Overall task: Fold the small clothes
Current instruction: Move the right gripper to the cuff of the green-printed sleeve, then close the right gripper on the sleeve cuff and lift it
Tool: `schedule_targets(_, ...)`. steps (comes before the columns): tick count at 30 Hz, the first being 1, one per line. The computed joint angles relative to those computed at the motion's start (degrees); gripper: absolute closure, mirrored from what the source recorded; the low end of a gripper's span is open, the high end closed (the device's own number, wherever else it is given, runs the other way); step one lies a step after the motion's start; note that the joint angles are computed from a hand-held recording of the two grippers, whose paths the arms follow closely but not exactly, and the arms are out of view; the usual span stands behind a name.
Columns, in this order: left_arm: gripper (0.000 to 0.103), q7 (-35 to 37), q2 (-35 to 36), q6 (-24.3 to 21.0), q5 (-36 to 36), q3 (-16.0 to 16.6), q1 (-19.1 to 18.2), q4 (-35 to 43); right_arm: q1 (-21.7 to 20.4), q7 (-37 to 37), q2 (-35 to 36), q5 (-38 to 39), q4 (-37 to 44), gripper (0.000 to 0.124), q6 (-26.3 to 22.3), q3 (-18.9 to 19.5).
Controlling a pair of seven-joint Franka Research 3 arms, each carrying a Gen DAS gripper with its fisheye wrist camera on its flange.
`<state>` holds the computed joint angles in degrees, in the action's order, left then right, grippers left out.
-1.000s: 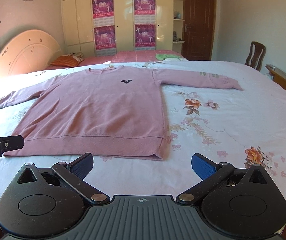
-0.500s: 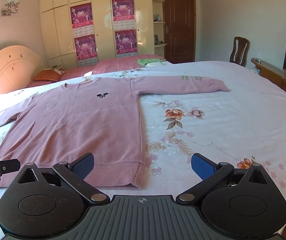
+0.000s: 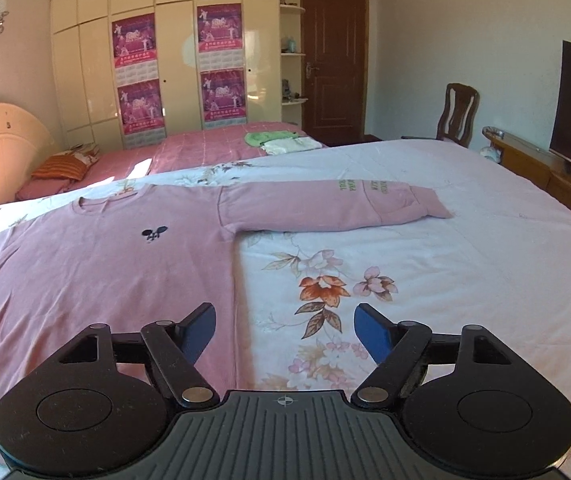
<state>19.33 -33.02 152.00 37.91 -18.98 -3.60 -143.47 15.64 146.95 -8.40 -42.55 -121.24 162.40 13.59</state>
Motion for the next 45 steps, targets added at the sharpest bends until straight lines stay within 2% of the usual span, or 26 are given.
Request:
schedule_targets(4,0.049,-2.5,4.1,3.0,4.3,-1.1,3.8,2.4,-0.9,2.0,4.1,-2.5,4.0,0.049,0.1,-1.7)
schedule_targets(6,0.055,-5.0,5.5,4.2,7.2,-1.7,5.6,3.5,-0.5,2.4,6.4,-3.1,6.3,0.066,0.0,-3.3)
schedule_targets(7,0.056,-6.2,6.3,4.7,8.7,-1.9,6.5,4.1,-0.1,2.6,7.3,-3.1,7.4,0.074,-0.2,-4.2)
schedule_targets(13,0.056,-11.5,14.1,4.7,19.1,-1.4,9.5,10.2,2.3,6.3,14.7,-6.6,15.3,0.079,1.1,-10.6)
schedule_targets(17,0.056,-14.3,19.8,3.8,23.8,0.9,9.6,14.4,3.1,4.7,21.1,-3.2,21.7,0.087,1.6,-14.3)
schedule_targets(22,0.056,-13.1,24.7,2.9,22.9,5.2,7.0,17.6,1.5,-1.2,28.4,7.8,28.8,0.087,1.8,-15.9)
schedule_targets(24,0.062,-13.1,25.8,3.6,23.5,6.9,6.1,17.9,0.1,-3.7,31.2,13.3,31.9,0.087,1.5,-15.6)
schedule_targets(27,0.063,-12.9,27.2,3.1,23.1,8.4,5.0,18.6,-1.2,-6.5,34.3,20.0,35.6,0.087,0.2,-15.5)
schedule_targets(32,0.063,-11.2,29.3,2.1,21.3,9.8,3.9,19.8,-3.1,-11.0,39.8,30.0,42.5,0.087,-2.2,-15.3)
schedule_targets(36,0.063,-10.6,30.7,1.4,19.4,10.7,3.3,20.6,-7.2,-15.2,41.9,41.4,44.4,0.087,-2.5,-11.4)
schedule_targets(42,0.062,-9.6,32.0,0.6,17.6,11.3,2.6,21.6,-7.4,-19.2,42.4,48.5,45.0,0.087,-1.2,-12.9)
schedule_targets(43,0.061,-9.4,32.1,0.4,17.5,11.4,2.5,21.8,-7.2,-19.8,42.4,49.3,45.1,0.088,-1.1,-13.4)
schedule_targets(45,0.061,-9.0,32.0,0.2,17.0,11.5,2.4,21.7,-6.4,-21.0,42.5,50.1,45.9,0.113,-2.7,-14.9)
